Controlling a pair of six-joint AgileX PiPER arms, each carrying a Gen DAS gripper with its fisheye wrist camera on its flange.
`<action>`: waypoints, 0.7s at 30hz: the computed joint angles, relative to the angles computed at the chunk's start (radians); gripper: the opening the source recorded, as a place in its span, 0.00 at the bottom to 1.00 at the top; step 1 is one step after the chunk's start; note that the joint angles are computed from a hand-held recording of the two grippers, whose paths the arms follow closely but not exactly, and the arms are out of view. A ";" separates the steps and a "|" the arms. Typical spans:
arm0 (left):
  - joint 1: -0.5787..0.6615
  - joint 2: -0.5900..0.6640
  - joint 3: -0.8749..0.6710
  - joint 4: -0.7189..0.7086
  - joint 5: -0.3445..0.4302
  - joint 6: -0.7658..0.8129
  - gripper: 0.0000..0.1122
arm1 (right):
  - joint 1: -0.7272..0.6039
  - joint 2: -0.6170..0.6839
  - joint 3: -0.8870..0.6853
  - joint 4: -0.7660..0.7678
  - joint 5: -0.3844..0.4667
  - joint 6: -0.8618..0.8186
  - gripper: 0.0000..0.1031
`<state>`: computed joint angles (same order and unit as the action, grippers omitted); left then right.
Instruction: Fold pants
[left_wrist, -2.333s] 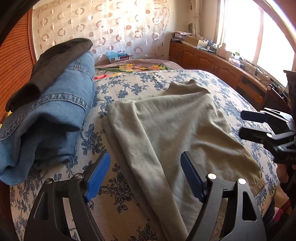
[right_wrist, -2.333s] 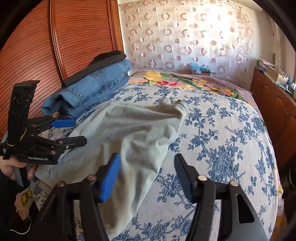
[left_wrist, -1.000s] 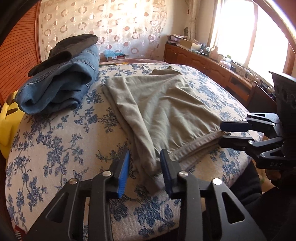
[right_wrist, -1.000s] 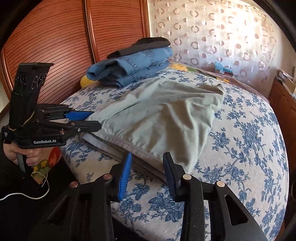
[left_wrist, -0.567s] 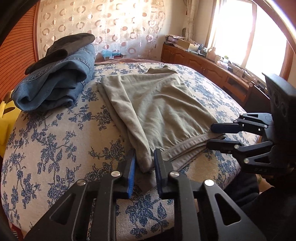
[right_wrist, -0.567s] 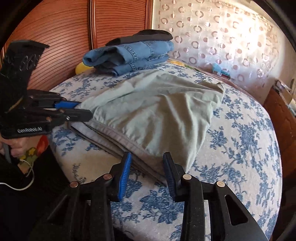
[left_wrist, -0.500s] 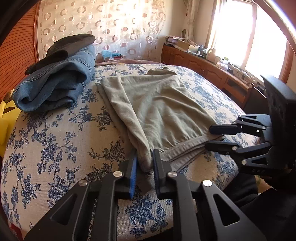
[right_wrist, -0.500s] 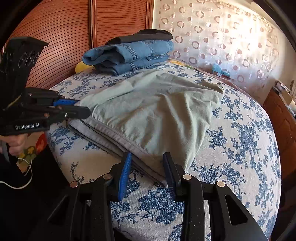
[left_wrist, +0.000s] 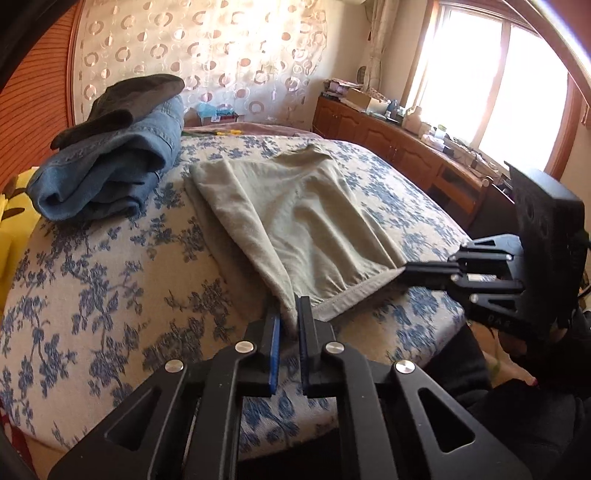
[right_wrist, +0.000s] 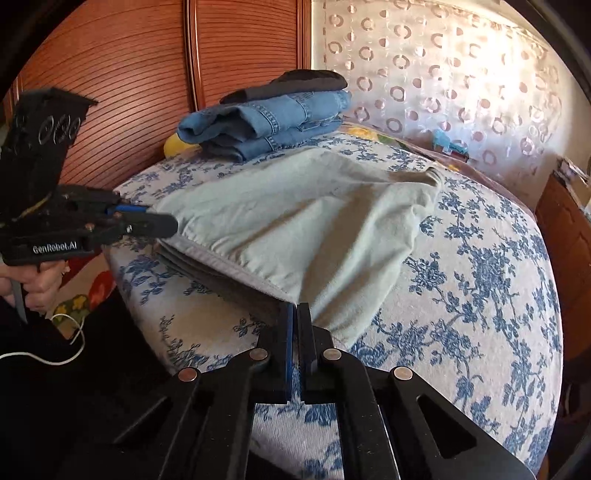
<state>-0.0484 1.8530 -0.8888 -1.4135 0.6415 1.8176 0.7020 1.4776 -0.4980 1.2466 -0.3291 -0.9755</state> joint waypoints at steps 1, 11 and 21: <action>-0.001 -0.003 0.010 -0.001 -0.003 0.002 0.08 | 0.003 -0.012 0.009 0.001 0.002 0.000 0.01; -0.013 0.005 0.020 -0.047 -0.069 0.028 0.08 | 0.026 -0.017 0.023 0.001 -0.036 0.039 0.06; -0.003 0.030 0.015 -0.025 -0.074 0.000 0.09 | -0.016 -0.041 0.089 -0.018 -0.039 0.117 0.13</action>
<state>-0.0518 1.8835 -0.8738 -1.4385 0.5678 1.8180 0.6856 1.4367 -0.4087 1.2284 -0.3676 -0.8586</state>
